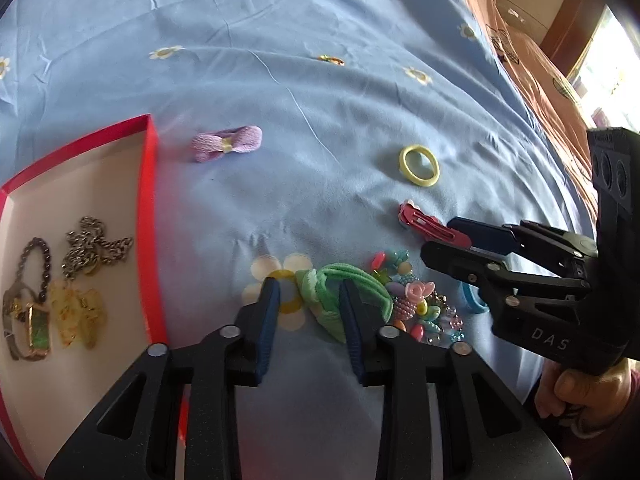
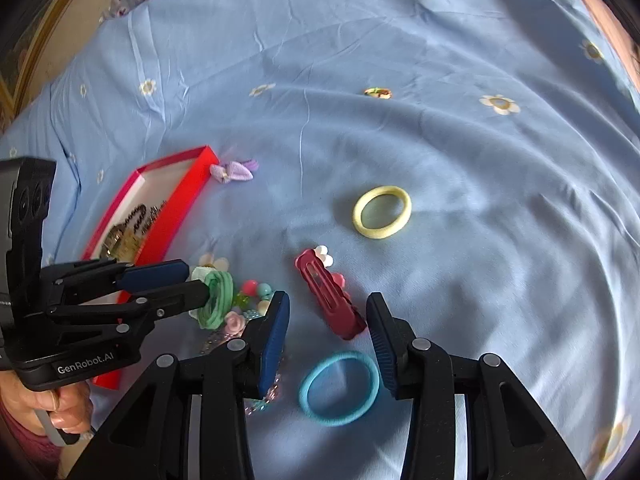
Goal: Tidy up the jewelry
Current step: 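Grasp the green hair tie with the left tool while the right tool grasps the red hair clip, then carry the green tie and red clip into the red box and release both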
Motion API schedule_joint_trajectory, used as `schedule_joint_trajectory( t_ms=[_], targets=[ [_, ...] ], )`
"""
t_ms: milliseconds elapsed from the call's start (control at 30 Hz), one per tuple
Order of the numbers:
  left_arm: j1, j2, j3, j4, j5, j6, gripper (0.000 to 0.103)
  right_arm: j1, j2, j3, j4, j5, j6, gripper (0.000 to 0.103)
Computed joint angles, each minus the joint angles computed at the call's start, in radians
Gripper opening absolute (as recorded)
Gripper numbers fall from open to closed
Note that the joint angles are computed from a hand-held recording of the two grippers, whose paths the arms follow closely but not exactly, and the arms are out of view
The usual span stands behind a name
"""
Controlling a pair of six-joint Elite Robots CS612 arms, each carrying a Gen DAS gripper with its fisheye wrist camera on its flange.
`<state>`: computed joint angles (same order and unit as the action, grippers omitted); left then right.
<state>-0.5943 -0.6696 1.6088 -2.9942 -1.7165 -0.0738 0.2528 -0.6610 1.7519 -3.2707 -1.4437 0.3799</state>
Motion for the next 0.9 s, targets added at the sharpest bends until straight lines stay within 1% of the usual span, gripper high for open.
schedule_joint_trajectory(
  t_ms=[33,100,133,167,233,300,467,667,900],
  targets=[
    [0.001,0.003,-0.004,0.002,-0.013,0.005,0.015,0.001,0.002,-0.004,0.003,-0.003,-0.006,0.04],
    [0.001,0.005,-0.005,-0.005,-0.019,0.012,0.011,0.004,0.004,-0.006,0.003,-0.018,-0.014,0.033],
    [0.0,0.005,-0.002,-0.015,-0.018,0.017,0.009,0.007,0.003,-0.007,0.011,-0.037,-0.019,0.021],
    [0.001,0.005,-0.002,-0.02,-0.022,0.017,0.009,0.007,0.003,-0.006,0.008,-0.04,-0.014,0.016],
    [0.005,0.004,0.002,-0.034,-0.037,0.013,0.007,0.002,0.001,0.002,-0.011,-0.028,0.003,0.016],
    [0.011,0.001,0.007,-0.05,-0.057,0.003,0.006,0.001,-0.004,0.012,-0.03,-0.032,0.014,0.016],
    [0.024,-0.016,0.037,-0.096,-0.074,-0.024,0.006,0.001,-0.017,0.036,-0.094,-0.019,0.046,0.016],
    [0.038,-0.04,0.08,-0.158,-0.079,-0.057,0.006,0.012,-0.027,0.044,-0.142,0.016,0.068,0.016],
    [0.058,-0.067,0.131,-0.223,-0.063,-0.093,0.006,0.037,-0.026,0.022,-0.142,0.043,0.057,0.016]
  ],
)
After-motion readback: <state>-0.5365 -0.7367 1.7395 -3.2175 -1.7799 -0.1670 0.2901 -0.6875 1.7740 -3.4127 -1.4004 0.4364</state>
